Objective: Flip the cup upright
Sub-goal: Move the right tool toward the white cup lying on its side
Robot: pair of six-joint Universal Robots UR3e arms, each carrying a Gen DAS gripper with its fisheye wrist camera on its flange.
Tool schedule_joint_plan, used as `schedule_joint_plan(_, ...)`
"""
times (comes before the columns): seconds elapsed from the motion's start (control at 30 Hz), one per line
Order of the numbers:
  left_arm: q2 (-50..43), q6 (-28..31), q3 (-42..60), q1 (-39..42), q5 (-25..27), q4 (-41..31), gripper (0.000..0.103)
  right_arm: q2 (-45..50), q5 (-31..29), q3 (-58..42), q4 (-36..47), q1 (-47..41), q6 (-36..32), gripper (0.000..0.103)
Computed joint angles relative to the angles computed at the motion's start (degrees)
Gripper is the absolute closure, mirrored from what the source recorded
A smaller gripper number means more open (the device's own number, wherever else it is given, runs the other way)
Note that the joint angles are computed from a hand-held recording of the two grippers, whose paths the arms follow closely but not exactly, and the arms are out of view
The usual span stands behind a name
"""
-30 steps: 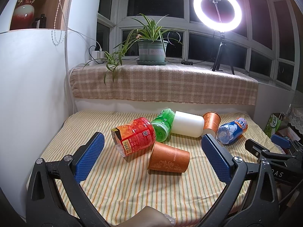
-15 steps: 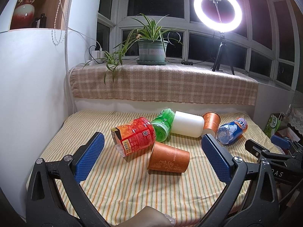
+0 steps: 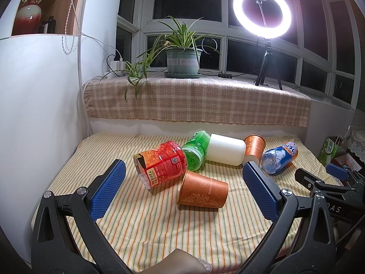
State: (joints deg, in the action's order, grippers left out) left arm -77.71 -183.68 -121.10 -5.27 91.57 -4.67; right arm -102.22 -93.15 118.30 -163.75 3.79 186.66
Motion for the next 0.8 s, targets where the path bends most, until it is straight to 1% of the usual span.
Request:
schedule_joint_plan(0.4, 0.01, -0.02, 0.03, -0.03, 0.05, -0.12, 0.000, -0.09, 0.42, 0.22, 0.33, -0.56, 0.10, 0.000)
schedule_joint_plan(0.6, -0.65, -0.47, -0.29, -0.80, 1.16, 0.50, 0.000, -0.58, 2.45, 0.15, 2.10, -2.69, 0.43, 0.000)
schedule_joint_plan(0.8, 0.26, -0.51, -2.14, 0.89, -0.04, 0.66, 0.000, -0.04, 4.96, -1.17, 3.76, -5.21, -0.33, 0.000)
